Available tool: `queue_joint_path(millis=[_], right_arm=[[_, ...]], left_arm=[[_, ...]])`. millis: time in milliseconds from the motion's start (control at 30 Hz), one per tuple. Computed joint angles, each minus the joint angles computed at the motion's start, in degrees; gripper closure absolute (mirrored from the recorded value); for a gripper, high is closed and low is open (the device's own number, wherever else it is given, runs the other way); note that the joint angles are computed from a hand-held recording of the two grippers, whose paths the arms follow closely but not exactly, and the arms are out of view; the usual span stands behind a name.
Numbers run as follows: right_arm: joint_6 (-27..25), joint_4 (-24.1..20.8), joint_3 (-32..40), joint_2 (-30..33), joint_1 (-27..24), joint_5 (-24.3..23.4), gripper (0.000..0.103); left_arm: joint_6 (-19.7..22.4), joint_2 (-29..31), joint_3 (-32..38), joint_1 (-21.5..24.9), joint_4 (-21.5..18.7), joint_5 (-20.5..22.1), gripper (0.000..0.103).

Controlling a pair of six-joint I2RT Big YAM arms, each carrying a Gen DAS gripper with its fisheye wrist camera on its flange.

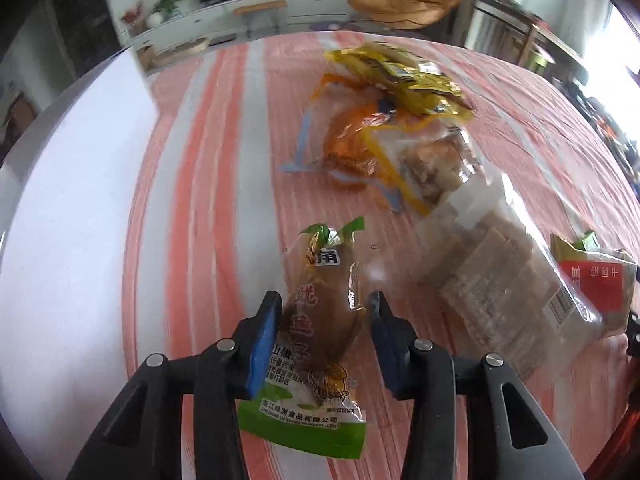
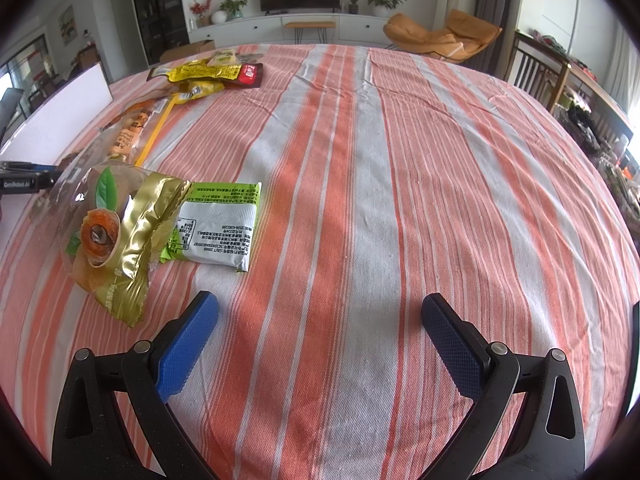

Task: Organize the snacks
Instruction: 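Grasp the green-labelled fish snack with the left tool while the right tool grasps the green-and-white sachet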

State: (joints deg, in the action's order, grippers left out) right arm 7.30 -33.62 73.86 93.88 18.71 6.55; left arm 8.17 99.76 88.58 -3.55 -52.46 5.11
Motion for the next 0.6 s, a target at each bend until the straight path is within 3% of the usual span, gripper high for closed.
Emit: queue_joint_path(millis=[100,267,333,400,600], right_arm=[[-0.01,0.06,0.01,0.07,-0.01,0.0,0.0],[-0.01,0.03,0.01,0.03,0.0,0.0,0.0],[0.0,0.08,0.0,0.06,-0.01,-0.01,0.0],[-0.01,0.05,-0.01,0.02,-0.01,-0.01,0.0],[-0.01,0.12,-0.02,0.04,-0.01,-0.08,0.0]], left_arm=[[-2.48,-4.51,-5.11,-0.27,-0.14,-3.15,0.06],[-2.2,-12.81,-14.97,0.27,1.41,-1.48,0.059],[-1.8,-14.22,-17.1,0.65,2.84,-0.58,0.05],[-1.71,-13.58,-17.64,1.1,4.25,1.27,0.018],[-3.6,-13.89,-21.45,0.59,14.43,-1.07,0.001]])
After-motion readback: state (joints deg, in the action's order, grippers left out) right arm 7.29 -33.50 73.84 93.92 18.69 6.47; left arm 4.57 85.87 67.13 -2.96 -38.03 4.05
